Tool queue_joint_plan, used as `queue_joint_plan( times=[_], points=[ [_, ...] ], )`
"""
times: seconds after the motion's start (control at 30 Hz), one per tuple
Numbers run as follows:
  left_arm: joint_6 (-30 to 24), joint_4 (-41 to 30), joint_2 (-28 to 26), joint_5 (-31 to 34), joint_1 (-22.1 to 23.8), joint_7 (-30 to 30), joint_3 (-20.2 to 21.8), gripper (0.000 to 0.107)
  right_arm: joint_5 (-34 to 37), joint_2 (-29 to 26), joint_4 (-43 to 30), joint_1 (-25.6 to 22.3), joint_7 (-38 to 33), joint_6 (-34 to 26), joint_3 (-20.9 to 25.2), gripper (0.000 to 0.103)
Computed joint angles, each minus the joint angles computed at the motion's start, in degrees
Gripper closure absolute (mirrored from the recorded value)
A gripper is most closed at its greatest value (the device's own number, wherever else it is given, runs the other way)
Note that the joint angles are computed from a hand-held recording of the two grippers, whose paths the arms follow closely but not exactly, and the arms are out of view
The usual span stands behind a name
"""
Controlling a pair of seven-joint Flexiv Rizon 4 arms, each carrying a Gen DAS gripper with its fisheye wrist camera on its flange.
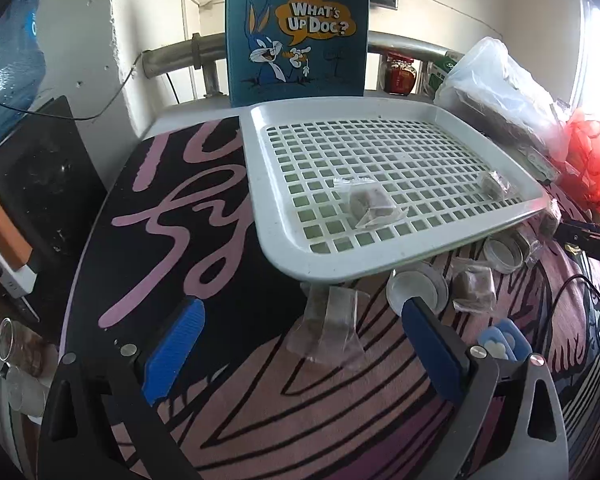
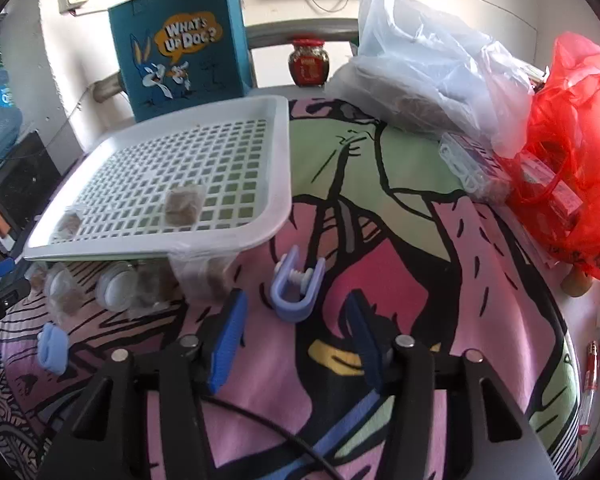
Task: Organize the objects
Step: 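Grasp another clear bag with the left gripper while the right grasps a blue clip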
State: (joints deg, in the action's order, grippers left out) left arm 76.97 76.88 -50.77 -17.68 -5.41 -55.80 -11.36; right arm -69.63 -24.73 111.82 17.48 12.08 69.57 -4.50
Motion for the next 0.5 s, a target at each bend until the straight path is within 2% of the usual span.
queue_joint_plan(
  times=[0.1, 0.13, 0.17, 0.23, 0.27, 0.37, 0.5],
  points=[
    [-3.3, -2.1, -0.8, 0.2, -0.7, -0.3, 0.9, 0.022, 3.5, -1.1, -1.3, -0.1, -3.6, -1.2, 0.8, 0.063],
    [-4.8, -2.6, -0.9, 0.3, -0.8, -0.2, 1.0, 0.033, 4.3, -1.4, -1.7, 0.2, -4.4, -1.4, 0.8, 0.066],
    [-5.5, -2.8, -0.9, 0.2, -0.7, 0.0, 0.8, 0.049, 5.0, -1.6, -2.0, 0.4, -5.3, -1.4, 0.7, 0.067],
    [-5.7, -3.2, -1.1, 0.4, -1.5, -1.3, 2.2, 0.066, 5.4, -1.7, -2.0, 1.1, -5.7, -2.1, 0.1, 0.076],
    [-5.4, -2.6, -0.8, 0.1, -0.9, -0.8, 1.3, 0.074, 5.2, -1.7, -1.9, 1.3, -5.5, -1.7, -0.2, 0.076],
    [-3.7, -0.3, 0.1, -0.4, 0.2, 0.2, -0.2, 0.077, 2.5, -1.2, -0.7, 1.1, -3.1, 1.8, -1.2, 0.077],
    [-0.5, 5.3, 2.6, -3.1, 3.6, 3.3, -5.5, 0.079, -5.2, -0.1, 0.9, 1.0, 3.7, 7.5, -2.7, 0.077]
  ],
)
